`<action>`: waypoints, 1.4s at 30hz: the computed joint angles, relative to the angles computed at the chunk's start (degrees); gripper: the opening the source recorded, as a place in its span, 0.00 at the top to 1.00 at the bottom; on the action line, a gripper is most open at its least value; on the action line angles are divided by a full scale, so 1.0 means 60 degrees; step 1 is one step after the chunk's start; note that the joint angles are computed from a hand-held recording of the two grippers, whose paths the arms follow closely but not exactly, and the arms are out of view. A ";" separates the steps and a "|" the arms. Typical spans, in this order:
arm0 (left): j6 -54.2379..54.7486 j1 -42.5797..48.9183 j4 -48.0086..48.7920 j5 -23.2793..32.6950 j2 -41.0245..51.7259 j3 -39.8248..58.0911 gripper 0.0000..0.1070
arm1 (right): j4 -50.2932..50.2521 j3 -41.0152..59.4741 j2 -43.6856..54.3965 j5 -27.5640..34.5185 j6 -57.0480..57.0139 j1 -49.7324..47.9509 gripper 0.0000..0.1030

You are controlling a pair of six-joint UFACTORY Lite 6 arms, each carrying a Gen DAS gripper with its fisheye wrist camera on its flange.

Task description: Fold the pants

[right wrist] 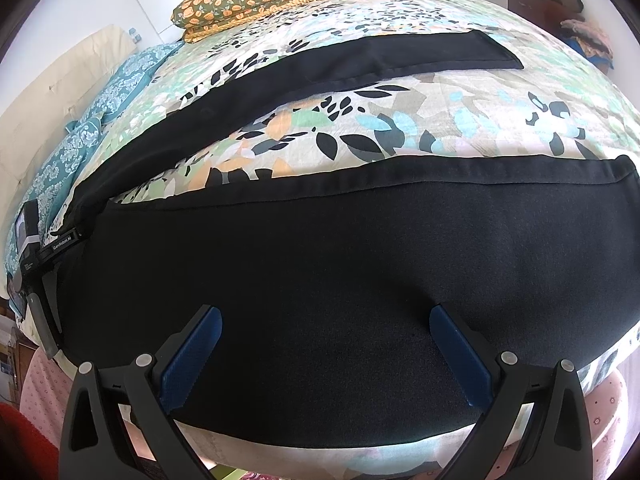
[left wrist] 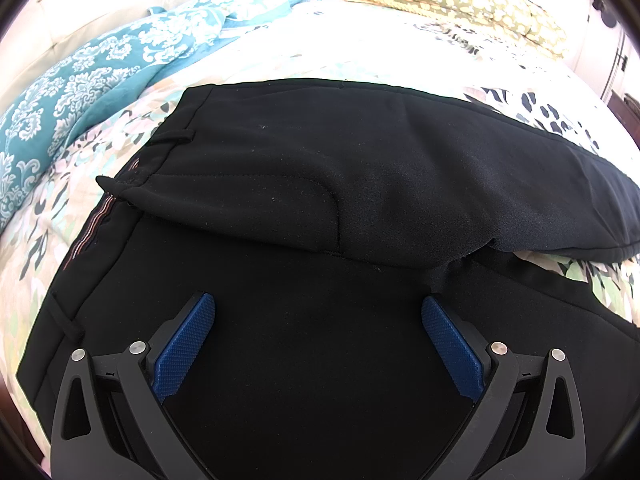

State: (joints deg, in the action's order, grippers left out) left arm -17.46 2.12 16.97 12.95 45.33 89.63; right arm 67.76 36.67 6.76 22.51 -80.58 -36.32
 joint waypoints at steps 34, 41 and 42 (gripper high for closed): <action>-0.0126 -0.0022 0.0103 0.0015 0.0005 0.0006 0.04 | 0.1228 -0.0030 0.0312 0.0342 -0.1004 -0.0341 0.00; -0.0138 -0.0026 0.0109 0.0022 0.0013 0.0016 0.04 | -0.0923 0.0286 0.0369 -0.0523 0.1190 0.0529 0.00; -0.0152 -0.0025 0.0120 0.0012 0.0015 0.0013 0.04 | -0.1562 0.0387 0.0415 -0.0608 0.1803 0.0664 0.00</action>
